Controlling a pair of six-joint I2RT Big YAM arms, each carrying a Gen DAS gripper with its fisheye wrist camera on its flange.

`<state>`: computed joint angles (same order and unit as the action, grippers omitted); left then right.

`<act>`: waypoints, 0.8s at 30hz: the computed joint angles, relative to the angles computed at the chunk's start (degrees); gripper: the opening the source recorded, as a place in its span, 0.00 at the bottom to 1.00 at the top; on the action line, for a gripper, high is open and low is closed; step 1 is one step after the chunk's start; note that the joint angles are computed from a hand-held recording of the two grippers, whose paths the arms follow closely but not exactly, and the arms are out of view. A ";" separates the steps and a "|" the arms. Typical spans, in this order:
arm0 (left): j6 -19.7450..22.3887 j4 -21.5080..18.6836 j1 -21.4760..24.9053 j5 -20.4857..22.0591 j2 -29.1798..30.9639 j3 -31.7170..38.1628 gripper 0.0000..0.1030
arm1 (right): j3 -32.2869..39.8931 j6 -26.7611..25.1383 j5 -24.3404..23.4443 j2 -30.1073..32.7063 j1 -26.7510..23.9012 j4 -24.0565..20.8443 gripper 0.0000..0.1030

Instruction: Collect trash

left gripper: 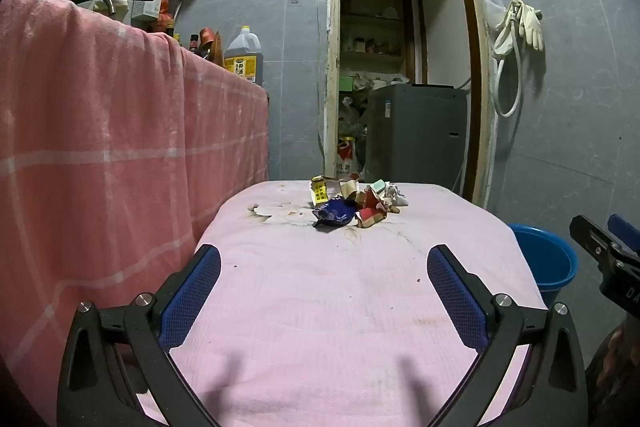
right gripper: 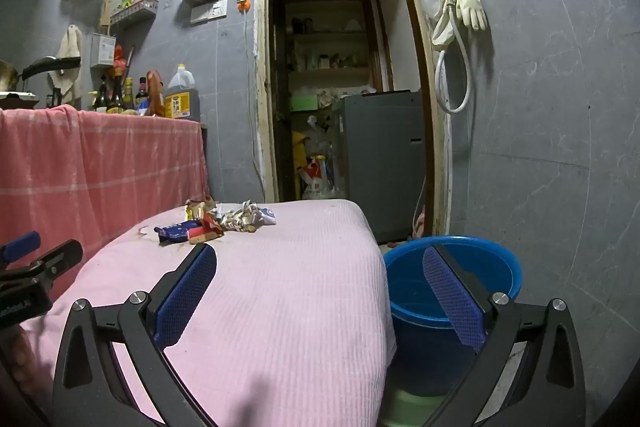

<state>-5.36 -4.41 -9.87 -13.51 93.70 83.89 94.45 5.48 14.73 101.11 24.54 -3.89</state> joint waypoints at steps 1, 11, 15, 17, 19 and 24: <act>0.08 0.02 0.01 0.02 0.00 0.00 0.98 | 0.00 0.00 0.00 0.00 0.00 0.00 1.00; 0.45 0.31 -0.03 -0.18 -0.02 -0.11 0.98 | 0.65 0.18 -0.18 0.41 -0.17 -0.89 1.00; 0.42 0.22 -0.01 -0.07 0.00 -0.06 0.98 | -0.12 0.17 0.10 -0.11 0.01 0.03 1.00; 0.46 0.25 -0.02 -0.12 0.03 -0.05 0.98 | -0.17 0.15 -0.04 -0.11 -0.05 0.22 1.00; 0.46 0.28 -0.03 -0.11 0.05 -0.04 0.98 | -0.10 0.13 -0.01 -0.01 -0.08 0.26 1.00; 0.46 0.25 -0.02 -0.11 0.05 -0.02 0.98 | -0.07 0.12 -0.06 0.06 -0.12 0.34 1.00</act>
